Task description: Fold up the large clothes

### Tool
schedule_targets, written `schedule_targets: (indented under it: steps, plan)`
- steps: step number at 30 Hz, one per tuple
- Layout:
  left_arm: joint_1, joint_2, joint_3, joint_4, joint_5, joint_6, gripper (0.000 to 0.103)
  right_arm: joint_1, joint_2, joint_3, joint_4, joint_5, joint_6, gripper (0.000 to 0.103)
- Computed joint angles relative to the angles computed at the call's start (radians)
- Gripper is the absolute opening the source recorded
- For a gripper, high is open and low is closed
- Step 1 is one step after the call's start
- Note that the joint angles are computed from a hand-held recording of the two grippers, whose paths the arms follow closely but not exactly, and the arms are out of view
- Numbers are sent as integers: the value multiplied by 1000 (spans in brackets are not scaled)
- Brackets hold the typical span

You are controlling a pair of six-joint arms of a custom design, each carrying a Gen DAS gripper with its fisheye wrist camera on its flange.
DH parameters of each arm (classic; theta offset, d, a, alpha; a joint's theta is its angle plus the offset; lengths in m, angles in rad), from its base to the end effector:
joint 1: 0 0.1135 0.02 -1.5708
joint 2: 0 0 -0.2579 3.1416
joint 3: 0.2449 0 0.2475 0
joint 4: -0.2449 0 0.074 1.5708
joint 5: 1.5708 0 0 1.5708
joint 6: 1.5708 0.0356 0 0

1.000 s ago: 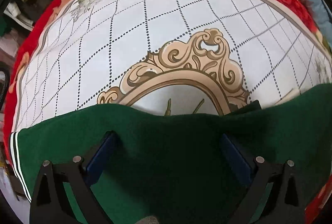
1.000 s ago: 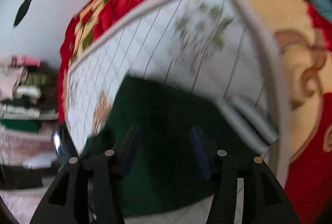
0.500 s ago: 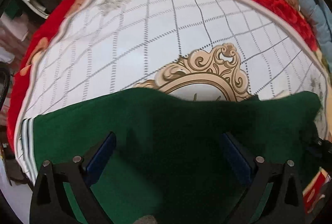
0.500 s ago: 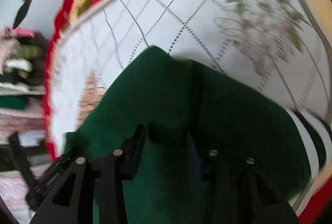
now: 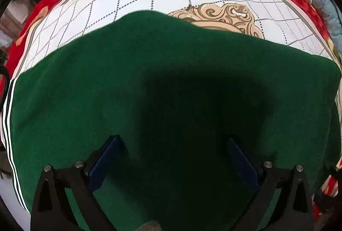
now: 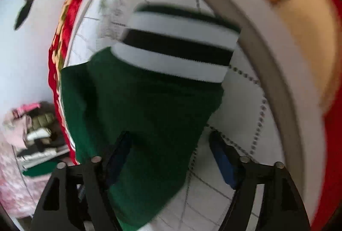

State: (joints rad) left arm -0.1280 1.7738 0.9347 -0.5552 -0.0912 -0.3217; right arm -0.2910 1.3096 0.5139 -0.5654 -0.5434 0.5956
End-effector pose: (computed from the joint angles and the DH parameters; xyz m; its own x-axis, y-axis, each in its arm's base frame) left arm 0.2943 -0.0346 0.1198 -0.9615 -0.1937 -0.1949 -0.2032 0.9787 0.0295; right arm 0.1835 -0.0357 0.1309 -0.6957 0.7096 0.1114 0.6436 0.5469 0.5354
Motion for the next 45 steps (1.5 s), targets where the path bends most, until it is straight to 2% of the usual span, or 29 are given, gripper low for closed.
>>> schedule_targets:
  steps: [1,2,3,4,6,9,11,12,13,15,17,19,22,24,25,27,29,30,32,34,35,38,40,41,42,43,45]
  plan:
    - [-5,-1,1,1,-6,8,103,32,-11,-14,46,18,33,26]
    - [-8,-2,0,4,-9,17,103,68,-18,-10,58,32,86,23]
    - [-8,-3,-1,6,-5,19,103,97,-65,-6,19,81,151,16]
    - [-4,-1,-1,6,9,25,103,118,-106,5,-45,125,193,15]
    - [-16,4,2,1,24,36,103,102,-200,-5,-169,158,244,15]
    - [-41,-16,5,-35,25,47,103,28,-208,1,-338,119,154,18]
    - [-30,-64,3,-90,49,33,103,68,-198,65,-440,165,114,19]
    - [-10,-137,-26,-119,71,22,103,147,-210,141,-527,243,99,19]
    - [10,-197,-51,-143,86,14,103,220,-214,188,-560,298,115,21]
    - [68,-331,-108,-203,105,-2,103,469,-194,341,-636,458,126,23]
    - [180,-470,-171,-291,125,4,103,615,-110,430,-610,458,127,24]
    - [348,-582,-226,-380,135,44,103,730,60,520,-513,347,103,24]
    - [661,-663,-303,-419,154,156,103,889,413,722,-363,214,88,24]
    - [865,-637,-338,-389,189,245,103,971,654,916,-328,178,59,24]
    - [965,-596,-351,-358,211,279,103,995,757,1021,-370,173,39,24]
    - [1118,-510,-371,-284,268,316,103,1068,980,1241,-443,278,25,23]
    - [1221,-396,-372,-216,338,322,103,1080,1070,1351,-479,312,48,24]
    - [1252,-348,-372,-182,368,314,103,1081,1131,1450,-545,314,66,24]
    - [1274,-311,-378,-116,401,260,103,1074,1187,1552,-621,290,62,25]
    - [1237,-321,-390,-47,394,177,103,1060,1195,1569,-628,257,34,26]
    - [1222,-342,-393,-25,402,152,103,1045,1172,1527,-596,220,19,27]
    - [1226,-358,-383,9,477,161,100,1002,1110,1419,-514,134,22,26]
    - [1207,-354,-376,29,465,161,71,974,1062,1346,-473,82,62,26]
    - [1183,-345,-369,53,434,144,61,963,1029,1314,-464,72,81,26]
    - [1183,-349,-377,69,423,146,36,963,1008,1302,-467,82,81,26]
    - [1152,-338,-378,110,424,125,28,965,955,1239,-483,102,59,26]
    - [1173,-343,-358,94,446,165,26,978,946,1234,-519,139,17,26]
